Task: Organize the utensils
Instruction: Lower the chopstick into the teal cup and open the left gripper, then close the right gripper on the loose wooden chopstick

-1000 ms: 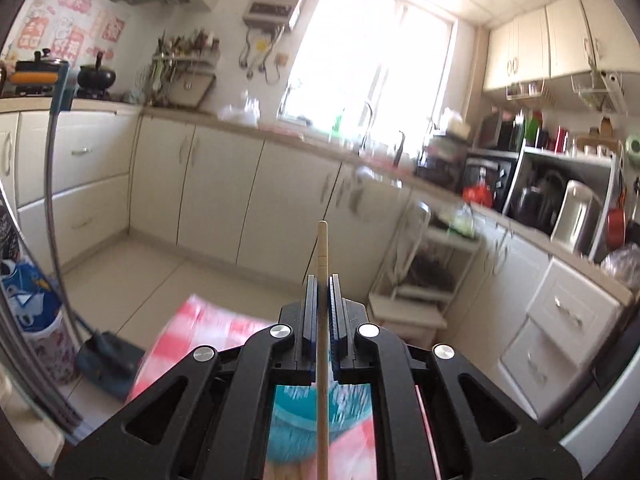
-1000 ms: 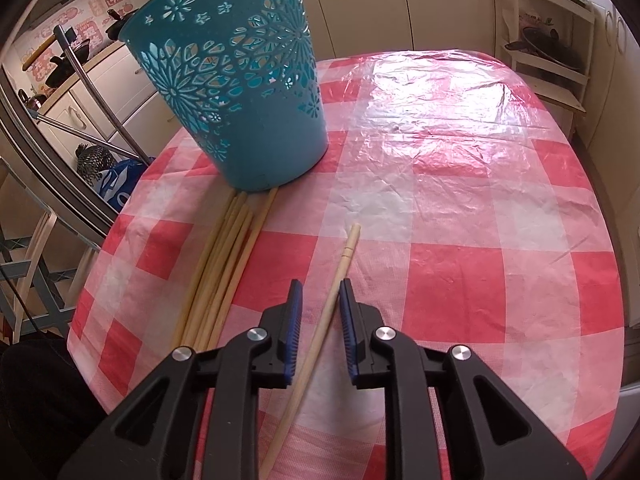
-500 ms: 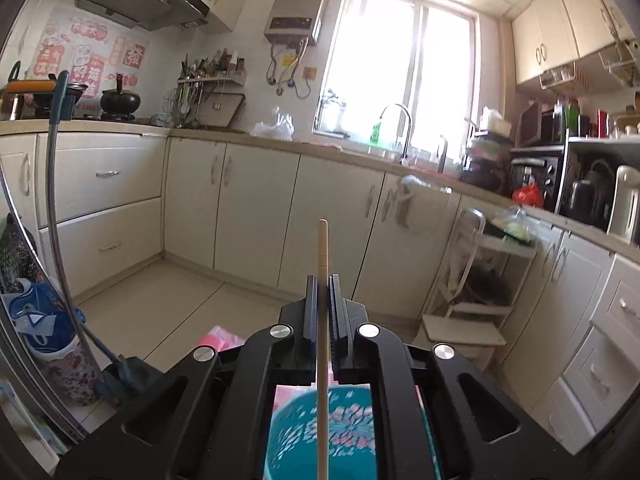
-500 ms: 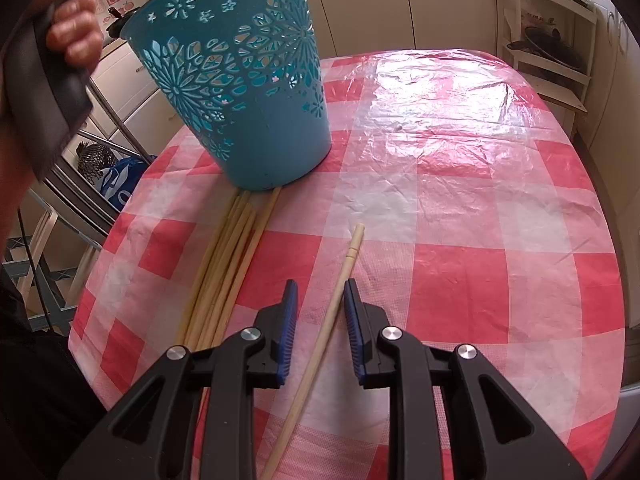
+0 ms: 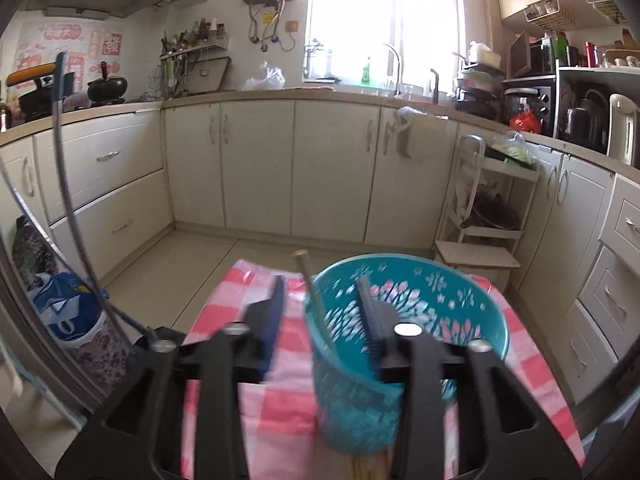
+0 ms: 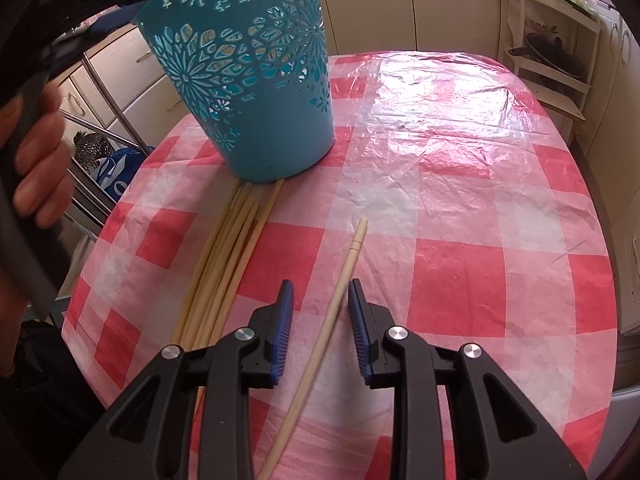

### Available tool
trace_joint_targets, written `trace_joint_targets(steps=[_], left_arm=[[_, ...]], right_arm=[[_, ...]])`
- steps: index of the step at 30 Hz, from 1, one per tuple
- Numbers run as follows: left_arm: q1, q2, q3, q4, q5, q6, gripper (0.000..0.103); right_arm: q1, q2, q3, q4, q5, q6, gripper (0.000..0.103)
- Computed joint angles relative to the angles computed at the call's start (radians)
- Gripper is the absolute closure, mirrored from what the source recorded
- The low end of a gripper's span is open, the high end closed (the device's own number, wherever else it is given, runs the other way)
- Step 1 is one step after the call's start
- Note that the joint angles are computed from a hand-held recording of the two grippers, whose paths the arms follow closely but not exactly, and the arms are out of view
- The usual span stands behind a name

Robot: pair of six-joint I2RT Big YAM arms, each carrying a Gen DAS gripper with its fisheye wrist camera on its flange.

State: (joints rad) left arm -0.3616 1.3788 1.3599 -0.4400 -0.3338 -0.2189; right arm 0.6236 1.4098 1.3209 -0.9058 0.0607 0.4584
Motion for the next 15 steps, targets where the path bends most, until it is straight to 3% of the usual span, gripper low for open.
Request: trace_joint_targets(steps=[7,10,15], left_arm=[[0.014,-0.196,-0.125,-0.053,-0.018,-0.076,0.022],[0.026,-0.258,-0.17,-0.067,-0.026,-0.079,0.016],[0.085,-0.267,-0.173,-0.13,0.042,-0.147,0.014]], right_arm=[[0.003,-0.017,-0.01,-0.022,0.022,0.004,0.075],[0.004,-0.021,-0.012,-0.029,0.033,0.009,0.075],[0.002,-0.006,0.003,-0.034,0.051,0.048,0.075]])
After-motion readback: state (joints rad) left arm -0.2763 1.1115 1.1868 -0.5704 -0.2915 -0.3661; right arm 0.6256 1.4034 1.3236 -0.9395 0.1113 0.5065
